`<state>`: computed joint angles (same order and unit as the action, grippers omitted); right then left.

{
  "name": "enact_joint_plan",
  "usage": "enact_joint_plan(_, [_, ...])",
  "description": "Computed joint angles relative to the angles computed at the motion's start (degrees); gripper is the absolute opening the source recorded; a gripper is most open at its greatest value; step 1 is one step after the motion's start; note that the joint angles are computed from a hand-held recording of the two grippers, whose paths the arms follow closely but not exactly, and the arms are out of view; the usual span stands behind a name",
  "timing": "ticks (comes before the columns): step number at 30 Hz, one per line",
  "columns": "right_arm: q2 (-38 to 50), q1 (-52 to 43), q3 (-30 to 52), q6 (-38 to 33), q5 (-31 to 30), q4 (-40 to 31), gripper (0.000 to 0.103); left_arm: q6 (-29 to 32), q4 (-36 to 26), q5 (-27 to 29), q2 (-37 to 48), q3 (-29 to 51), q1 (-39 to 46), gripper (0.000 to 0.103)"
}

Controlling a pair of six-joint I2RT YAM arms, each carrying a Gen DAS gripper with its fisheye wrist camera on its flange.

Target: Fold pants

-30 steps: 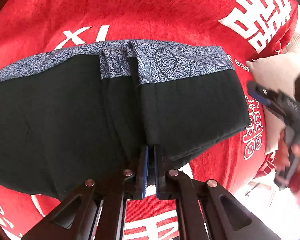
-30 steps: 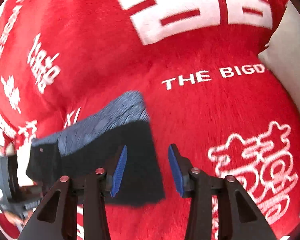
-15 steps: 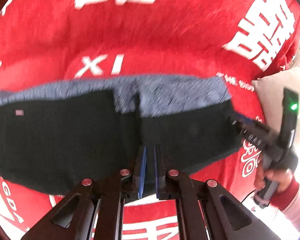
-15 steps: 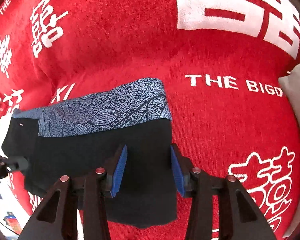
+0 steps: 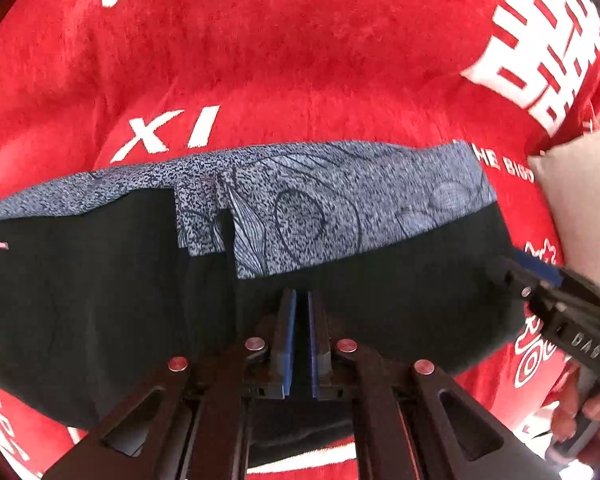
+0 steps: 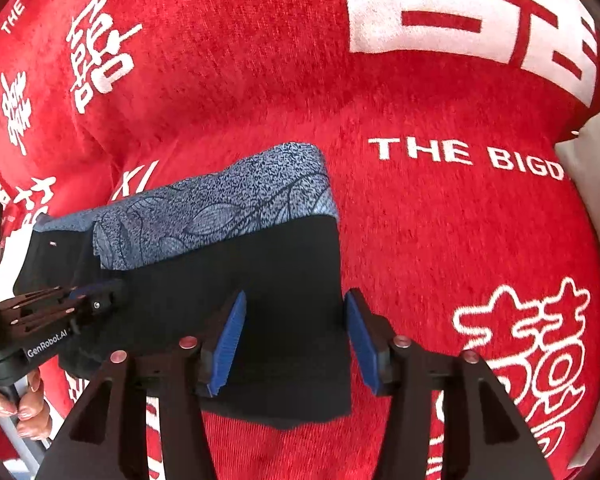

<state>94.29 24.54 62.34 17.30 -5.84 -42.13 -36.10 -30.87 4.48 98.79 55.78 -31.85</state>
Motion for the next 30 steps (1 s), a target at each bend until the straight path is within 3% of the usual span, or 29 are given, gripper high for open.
enact_joint_plan(6, [-0.53, -3.07, 3.12, 1.24, -0.84, 1.43, 0.055, -1.20, 0.02, -1.15, 0.26, 0.43, -0.63, 0.007])
enact_joint_plan(9, [5.69, -8.06, 6.86, 2.65, -6.90, 3.51, 0.055, -0.41, 0.69, -1.46, -0.21, -0.26, -0.86, 0.007])
enact_joint_plan(12, [13.84, -13.91, 9.32, 5.55, -19.41, 5.30, 0.053, -0.35, 1.34, -1.06, 0.16, -0.31, -0.65, 0.007])
enact_joint_plan(14, [18.63, -16.42, 10.43, 6.69, -27.80, 5.59, 0.041, -0.41, 1.55, -1.09, -0.12, -0.68, -0.66, 0.007])
enact_joint_plan(16, [19.63, -17.82, 10.08, 7.38, -30.63, 5.97, 0.027, -0.86, 0.81, -0.50, -0.42, -0.50, -0.36, 0.007])
enact_joint_plan(18, [18.13, -19.71, 7.96, 7.98, -33.10, 7.04, 0.022, -1.08, 0.64, 0.48, -0.52, -0.48, 0.15, 0.007])
enact_joint_plan(21, [16.70, -19.71, 6.34, 7.29, -30.86, 7.05, 0.022, -0.28, 1.13, 0.09, -0.38, -0.72, -0.10, 0.007])
enact_joint_plan(24, [18.08, -16.68, 8.95, 7.32, -24.81, 5.51, 0.026, -0.39, 0.44, -0.58, -0.15, -0.25, -0.53, 0.007])
enact_joint_plan(26, [15.67, -13.33, 9.74, 6.57, -17.70, 3.91, 0.035, -0.71, 0.54, 0.45, -0.34, -0.32, 0.08, 0.007])
enact_joint_plan(30, [9.82, -8.52, 9.52, 3.04, -10.57, -0.18, 0.047, -0.15, -0.42, 0.66, -0.69, -0.04, 0.12, 0.007])
